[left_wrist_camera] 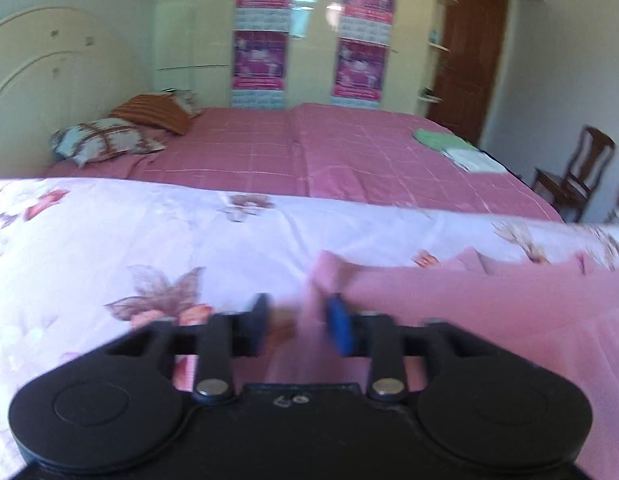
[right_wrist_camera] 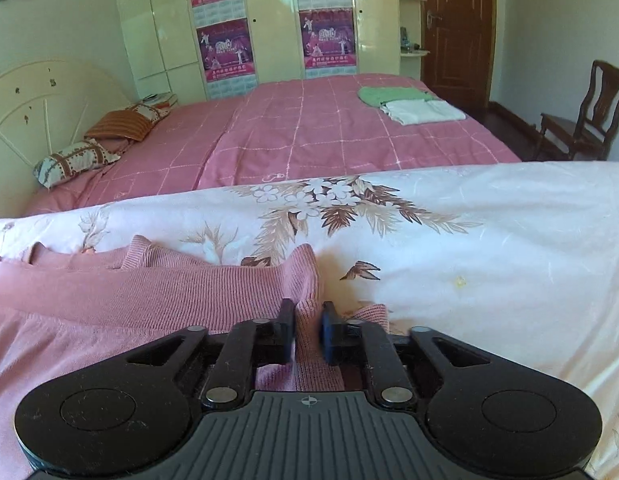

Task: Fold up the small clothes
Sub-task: 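Release the hem from both grippers and smooth the folded sweatshirt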

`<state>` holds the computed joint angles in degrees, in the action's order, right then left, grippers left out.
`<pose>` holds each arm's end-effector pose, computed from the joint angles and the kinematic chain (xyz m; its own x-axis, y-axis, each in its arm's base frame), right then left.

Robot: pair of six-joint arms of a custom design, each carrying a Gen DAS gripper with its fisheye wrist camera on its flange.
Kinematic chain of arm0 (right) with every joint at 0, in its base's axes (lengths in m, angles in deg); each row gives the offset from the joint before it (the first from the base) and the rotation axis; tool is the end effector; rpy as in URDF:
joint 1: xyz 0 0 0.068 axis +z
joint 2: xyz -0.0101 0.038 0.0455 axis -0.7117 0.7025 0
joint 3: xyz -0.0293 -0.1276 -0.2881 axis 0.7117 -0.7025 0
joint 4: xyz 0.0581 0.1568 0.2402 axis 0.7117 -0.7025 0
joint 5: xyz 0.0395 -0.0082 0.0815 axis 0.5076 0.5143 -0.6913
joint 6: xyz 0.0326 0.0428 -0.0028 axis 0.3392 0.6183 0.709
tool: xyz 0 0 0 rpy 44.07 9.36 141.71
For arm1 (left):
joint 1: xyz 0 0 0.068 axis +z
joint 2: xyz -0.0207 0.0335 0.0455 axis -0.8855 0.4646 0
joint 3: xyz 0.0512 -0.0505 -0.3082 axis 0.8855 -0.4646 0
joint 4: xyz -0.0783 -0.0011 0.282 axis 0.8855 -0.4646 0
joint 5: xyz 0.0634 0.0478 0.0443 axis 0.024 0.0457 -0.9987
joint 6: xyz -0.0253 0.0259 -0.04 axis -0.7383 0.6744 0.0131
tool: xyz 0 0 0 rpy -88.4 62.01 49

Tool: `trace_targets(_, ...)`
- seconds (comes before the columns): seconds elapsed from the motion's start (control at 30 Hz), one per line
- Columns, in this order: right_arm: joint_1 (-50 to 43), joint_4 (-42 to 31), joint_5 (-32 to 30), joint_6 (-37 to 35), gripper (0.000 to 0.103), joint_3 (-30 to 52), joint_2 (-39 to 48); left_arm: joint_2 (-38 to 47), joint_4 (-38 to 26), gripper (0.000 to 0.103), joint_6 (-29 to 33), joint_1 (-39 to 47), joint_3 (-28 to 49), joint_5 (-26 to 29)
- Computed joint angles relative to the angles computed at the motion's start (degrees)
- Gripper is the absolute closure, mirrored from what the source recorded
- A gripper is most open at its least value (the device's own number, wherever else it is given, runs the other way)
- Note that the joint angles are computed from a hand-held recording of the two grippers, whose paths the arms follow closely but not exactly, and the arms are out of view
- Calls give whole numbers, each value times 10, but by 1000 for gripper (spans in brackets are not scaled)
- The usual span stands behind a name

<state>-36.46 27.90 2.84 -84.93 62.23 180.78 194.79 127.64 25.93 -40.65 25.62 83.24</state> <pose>0.3464 0.0595 0.0750 -0.7039 -0.0556 -0.7081 -0.2168 0.9662 0.1397 0.2751 0.1039 0.0681 -0.5832 -0.2166 -0.7830 -0.2564 0.9636 -0.0756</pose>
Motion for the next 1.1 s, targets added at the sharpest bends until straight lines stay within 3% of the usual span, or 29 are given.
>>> trace_targets(0.03, -2, 9, 7, 0, 56, -10, -14, -15, 14, 43, -8, 11, -14, 5)
trace_targets(0.07, -4, 36, 15, 3, 50, -30, -31, -36, 27, 42, -13, 24, -32, 23)
trace_targets(0.17, -19, 29, -31, 14, 51, -70, -96, -121, 36, 43, -31, 28, -95, 82)
trace_targets(0.27, 19, 27, -62, 0, 54, -105, -142, -171, 34, 42, -35, -71, -137, 68)
trace_targets(0.33, 66, 28, -69, 4, 54, -117, -148, -143, 64, 41, -45, -178, -146, 18)
trace_targets(0.4, 142, 55, -32, 19, 54, -122, -125, -103, 91, 41, -59, -271, -140, -46)
trace_targets(0.5, 213, 86, -3, 43, 54, -124, -91, -52, 110, 40, -78, -322, -126, -83)
trace_targets(0.6, 238, 99, 48, 18, 54, -126, -62, -24, 124, 41, -64, -277, -133, -73)
trace_targets(0.67, 199, 120, 50, 3, 54, -146, -62, -21, 147, 38, -31, -215, -157, -52)
trace_targets(0.77, 108, 77, 68, -14, 54, -155, -81, -26, 146, 38, 24, -83, -177, 26)
trace_targets(0.83, 40, 66, 14, -37, 54, -161, -85, -50, 116, 40, 45, -32, -180, 37)
trace_targets(0.9, 21, 36, 9, -41, 54, -171, -123, -108, 82, 40, 30, -13, -195, 49)
trace_targets(1.0, 37, 45, -13, -5, 54, -215, -207, -206, 54, 40, 5, -77, -229, 17)
trace_targets(1.1, 133, 66, 18, 36, 54, -247, -248, -210, 72, 40, -64, -267, -235, -97)
